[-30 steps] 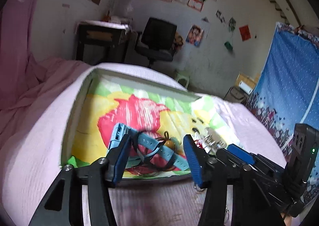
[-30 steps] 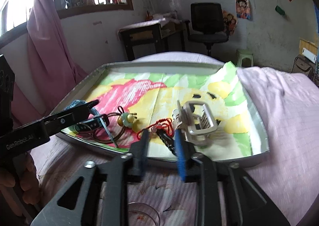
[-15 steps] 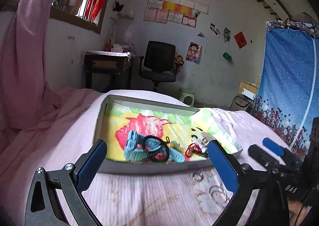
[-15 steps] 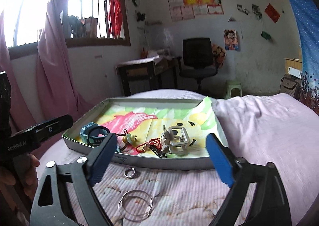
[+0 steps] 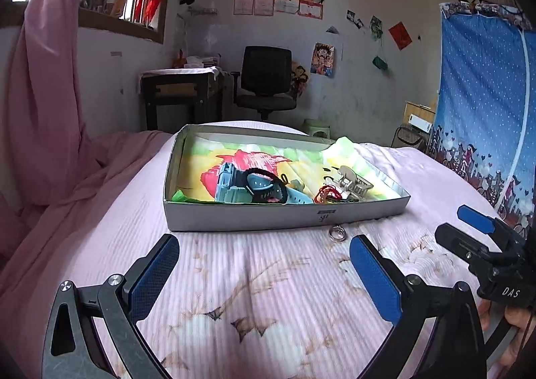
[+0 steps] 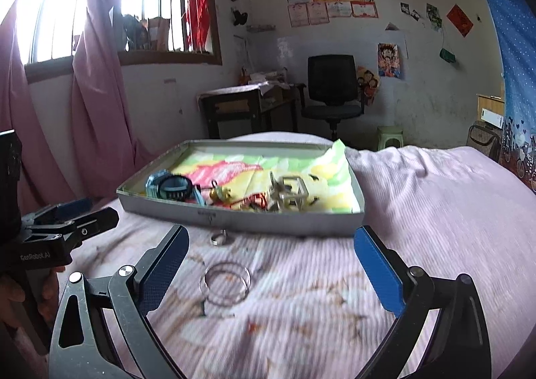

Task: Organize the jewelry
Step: 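Move the left tool to the small silver ring while the right tool approaches the large silver rings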

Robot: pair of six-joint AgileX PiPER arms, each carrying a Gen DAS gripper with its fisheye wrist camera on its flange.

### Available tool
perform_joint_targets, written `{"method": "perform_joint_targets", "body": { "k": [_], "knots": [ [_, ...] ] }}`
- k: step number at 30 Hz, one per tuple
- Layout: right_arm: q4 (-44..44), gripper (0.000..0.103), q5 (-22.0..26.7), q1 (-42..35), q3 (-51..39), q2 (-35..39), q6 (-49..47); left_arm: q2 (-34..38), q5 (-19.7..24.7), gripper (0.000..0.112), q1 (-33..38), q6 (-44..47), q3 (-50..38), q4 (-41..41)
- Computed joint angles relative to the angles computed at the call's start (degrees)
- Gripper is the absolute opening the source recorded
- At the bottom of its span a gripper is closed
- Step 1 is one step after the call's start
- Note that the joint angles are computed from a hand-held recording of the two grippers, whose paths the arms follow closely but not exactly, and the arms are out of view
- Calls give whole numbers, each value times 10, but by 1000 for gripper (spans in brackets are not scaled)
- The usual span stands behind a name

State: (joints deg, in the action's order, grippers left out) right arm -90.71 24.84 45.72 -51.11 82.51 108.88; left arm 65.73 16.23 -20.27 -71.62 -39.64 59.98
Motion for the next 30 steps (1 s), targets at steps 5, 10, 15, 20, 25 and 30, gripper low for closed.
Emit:
{"method": "perform_joint_targets", "body": {
  "k": [5, 10, 15, 20, 25, 30],
  "knots": [
    [36, 97, -2, 3, 5, -3, -37, 2, 7, 102, -6, 2, -1, 2],
    [128, 97, -25, -13, -14, 11, -136, 18, 1, 102, 3, 65, -11, -61],
    [242, 97, -40, -26, -39, 36, -259, 38, -22, 102, 33, 218, -26, -212],
    [356, 95, -37, -32, -67, 65, -378, 62, -35, 102, 56, 410, -42, -395],
    [543, 71, -57, -62, -98, 95, -563, 90, -28, 87, 65, 594, -70, -563],
    [653, 54, -45, -68, -130, 123, -686, 135, 13, 66, 63, 711, -114, -664]
  ]
}}
